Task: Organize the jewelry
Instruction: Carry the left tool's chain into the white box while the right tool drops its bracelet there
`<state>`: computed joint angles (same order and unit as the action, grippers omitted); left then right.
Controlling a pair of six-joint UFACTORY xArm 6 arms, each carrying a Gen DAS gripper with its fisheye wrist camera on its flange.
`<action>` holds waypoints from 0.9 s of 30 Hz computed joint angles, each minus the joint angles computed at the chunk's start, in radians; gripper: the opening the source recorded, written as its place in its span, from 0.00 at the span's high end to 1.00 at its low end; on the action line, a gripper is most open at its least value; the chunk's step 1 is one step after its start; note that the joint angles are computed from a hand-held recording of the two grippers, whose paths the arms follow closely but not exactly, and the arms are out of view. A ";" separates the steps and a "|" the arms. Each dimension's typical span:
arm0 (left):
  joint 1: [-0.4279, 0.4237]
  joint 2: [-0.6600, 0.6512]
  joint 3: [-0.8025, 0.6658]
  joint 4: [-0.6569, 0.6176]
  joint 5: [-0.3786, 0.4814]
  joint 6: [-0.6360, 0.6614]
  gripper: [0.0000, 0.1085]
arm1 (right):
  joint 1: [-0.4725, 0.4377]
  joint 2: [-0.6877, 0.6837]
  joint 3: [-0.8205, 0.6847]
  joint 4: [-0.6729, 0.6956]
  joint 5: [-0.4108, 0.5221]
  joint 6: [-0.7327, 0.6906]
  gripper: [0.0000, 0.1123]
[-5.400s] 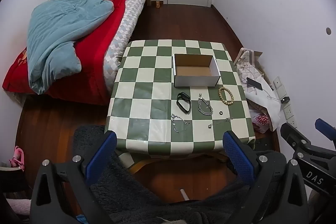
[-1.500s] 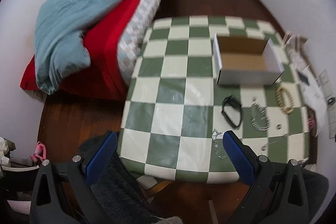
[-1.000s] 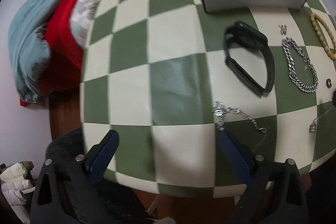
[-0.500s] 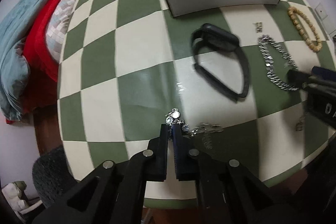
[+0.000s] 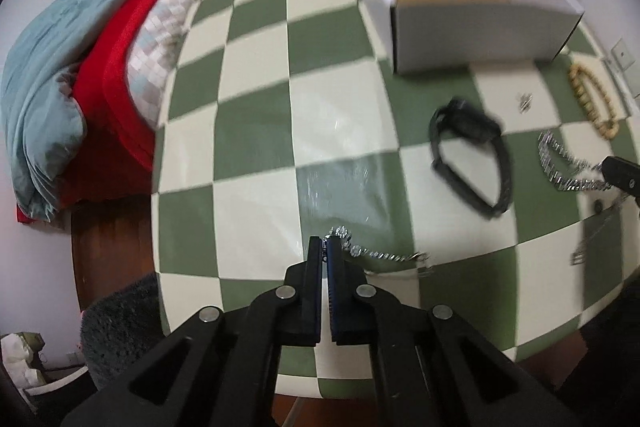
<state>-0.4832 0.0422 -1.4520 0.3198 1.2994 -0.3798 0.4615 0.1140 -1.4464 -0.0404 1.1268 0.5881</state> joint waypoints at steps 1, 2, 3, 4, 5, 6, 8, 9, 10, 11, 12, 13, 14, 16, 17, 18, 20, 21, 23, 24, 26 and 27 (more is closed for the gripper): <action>0.001 0.002 -0.013 -0.001 -0.003 0.005 1.00 | 0.001 -0.008 -0.006 -0.003 0.001 0.001 0.93; 0.000 0.002 -0.023 -0.001 -0.007 0.005 1.00 | 0.007 -0.018 -0.015 -0.014 0.003 0.006 0.93; 0.000 0.000 -0.033 -0.003 -0.013 0.004 1.00 | 0.006 -0.021 -0.024 -0.020 0.006 0.003 0.93; -0.002 0.000 -0.048 -0.002 -0.016 0.001 1.00 | 0.011 -0.026 -0.035 -0.030 0.010 0.008 0.93; -0.002 0.005 -0.065 -0.004 -0.018 0.000 1.00 | 0.015 -0.023 -0.058 -0.040 0.019 0.011 0.93; -0.005 0.006 -0.078 -0.004 -0.023 -0.006 1.00 | 0.022 -0.026 -0.072 -0.055 0.026 0.018 0.93; -0.009 0.016 -0.115 0.002 -0.030 -0.013 1.00 | 0.018 -0.010 -0.113 -0.079 0.035 0.013 0.93; -0.013 0.019 -0.131 0.005 -0.035 -0.019 1.00 | 0.025 -0.003 -0.136 -0.091 0.045 0.021 0.93; -0.015 0.024 -0.152 0.008 -0.042 -0.024 1.00 | 0.036 0.001 -0.158 -0.104 0.057 0.031 0.93; -0.016 0.028 -0.165 0.008 -0.044 -0.024 1.00 | 0.045 0.006 -0.178 -0.118 0.067 0.036 0.93; -0.023 0.031 -0.181 0.012 -0.044 -0.032 1.00 | 0.047 0.015 -0.197 -0.133 0.076 0.034 0.93; -0.025 0.036 -0.198 0.012 -0.048 -0.038 1.00 | 0.039 0.017 -0.203 -0.141 0.074 0.025 0.93; -0.030 0.041 -0.215 0.014 -0.046 -0.042 1.00 | 0.028 0.020 -0.207 -0.142 0.068 0.014 0.93; -0.033 0.056 -0.255 0.015 -0.047 -0.048 1.00 | 0.030 0.023 -0.226 -0.160 0.073 0.016 0.93; -0.034 0.064 -0.274 0.014 -0.048 -0.048 1.00 | 0.030 0.022 -0.232 -0.165 0.073 0.017 0.93; -0.037 0.067 -0.285 0.015 -0.047 -0.051 1.00 | 0.031 0.024 -0.241 -0.166 0.074 0.018 0.93; -0.037 0.085 -0.325 0.009 -0.045 -0.050 1.00 | 0.029 0.029 -0.266 -0.173 0.078 0.018 0.93; -0.035 0.097 -0.351 0.004 -0.045 -0.049 1.00 | 0.028 0.034 -0.283 -0.177 0.081 0.015 0.93; -0.031 0.119 -0.393 -0.001 -0.044 -0.048 1.00 | 0.022 0.045 -0.322 -0.178 0.085 0.005 0.93; -0.028 0.139 -0.430 -0.004 -0.041 -0.049 1.00 | 0.021 0.053 -0.339 -0.180 0.086 0.003 0.93; -0.019 0.175 -0.497 -0.017 -0.032 -0.046 1.00 | 0.011 0.073 -0.388 -0.179 0.088 -0.007 0.93; -0.013 0.199 -0.538 -0.029 -0.026 -0.043 1.00 | 0.006 0.088 -0.419 -0.177 0.091 -0.013 0.93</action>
<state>-0.4960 0.2410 -1.9897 0.2911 1.2735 -0.4232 0.4671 0.2024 -1.8659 -0.2179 1.2175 0.5752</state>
